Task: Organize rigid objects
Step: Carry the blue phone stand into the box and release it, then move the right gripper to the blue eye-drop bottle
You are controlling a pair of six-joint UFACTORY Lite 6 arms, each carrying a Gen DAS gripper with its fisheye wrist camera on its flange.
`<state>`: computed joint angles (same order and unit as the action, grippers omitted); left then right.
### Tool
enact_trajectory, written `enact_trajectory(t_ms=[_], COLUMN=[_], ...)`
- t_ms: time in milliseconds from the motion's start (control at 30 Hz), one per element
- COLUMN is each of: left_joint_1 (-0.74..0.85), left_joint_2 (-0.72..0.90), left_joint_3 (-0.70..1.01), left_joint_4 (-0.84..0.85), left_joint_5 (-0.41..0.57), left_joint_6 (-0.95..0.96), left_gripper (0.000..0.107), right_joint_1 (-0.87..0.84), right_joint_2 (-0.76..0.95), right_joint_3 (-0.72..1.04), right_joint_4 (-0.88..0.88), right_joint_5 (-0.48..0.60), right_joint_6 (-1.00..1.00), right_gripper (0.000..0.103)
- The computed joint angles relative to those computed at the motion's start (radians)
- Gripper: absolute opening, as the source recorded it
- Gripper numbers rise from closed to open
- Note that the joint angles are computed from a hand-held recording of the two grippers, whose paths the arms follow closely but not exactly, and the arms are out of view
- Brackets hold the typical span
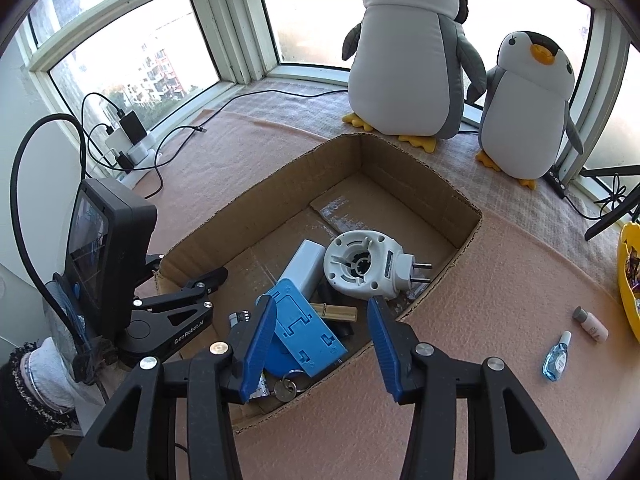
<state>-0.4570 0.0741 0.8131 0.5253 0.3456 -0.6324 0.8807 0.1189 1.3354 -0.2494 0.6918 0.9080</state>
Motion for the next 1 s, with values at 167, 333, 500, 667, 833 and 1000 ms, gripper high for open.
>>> enact_trajectory(t_ms=[167,333,500,667,833,1000], left_joint_1=[0.0,0.0,-0.001,-0.001,-0.002,-0.002], left_joint_2=[0.0,0.0,0.0,0.0,0.0,0.0], left_joint_3=[0.0,0.0,0.0,0.0,0.0,0.0], left_joint_4=[0.0,0.0,0.002,0.003,0.004,0.004], left_joint_5=[0.0,0.0,0.0,0.001,0.001,0.001], left_joint_6=[0.0,0.0,-0.003,-0.004,-0.004,-0.004], left_gripper=[0.034,0.034,0.034,0.034,0.034,0.034], right_joint_1=[-0.019,-0.048,-0.092,-0.176,-0.263,-0.383], right_joint_2=[-0.052,-0.125,-0.244,-0.399,-0.539,-0.651], right_joint_3=[-0.054,-0.132,-0.251,-0.393,-0.507,-0.615], right_joint_4=[0.019,0.026,-0.011,0.013,0.036,0.095], right_joint_5=[-0.017,-0.039,-0.053,-0.047,0.018,0.06], right_joint_6=[-0.011,0.0,0.06,0.045,0.001,-0.094], right_gripper=[0.044,0.044,0.044,0.044,0.044,0.044])
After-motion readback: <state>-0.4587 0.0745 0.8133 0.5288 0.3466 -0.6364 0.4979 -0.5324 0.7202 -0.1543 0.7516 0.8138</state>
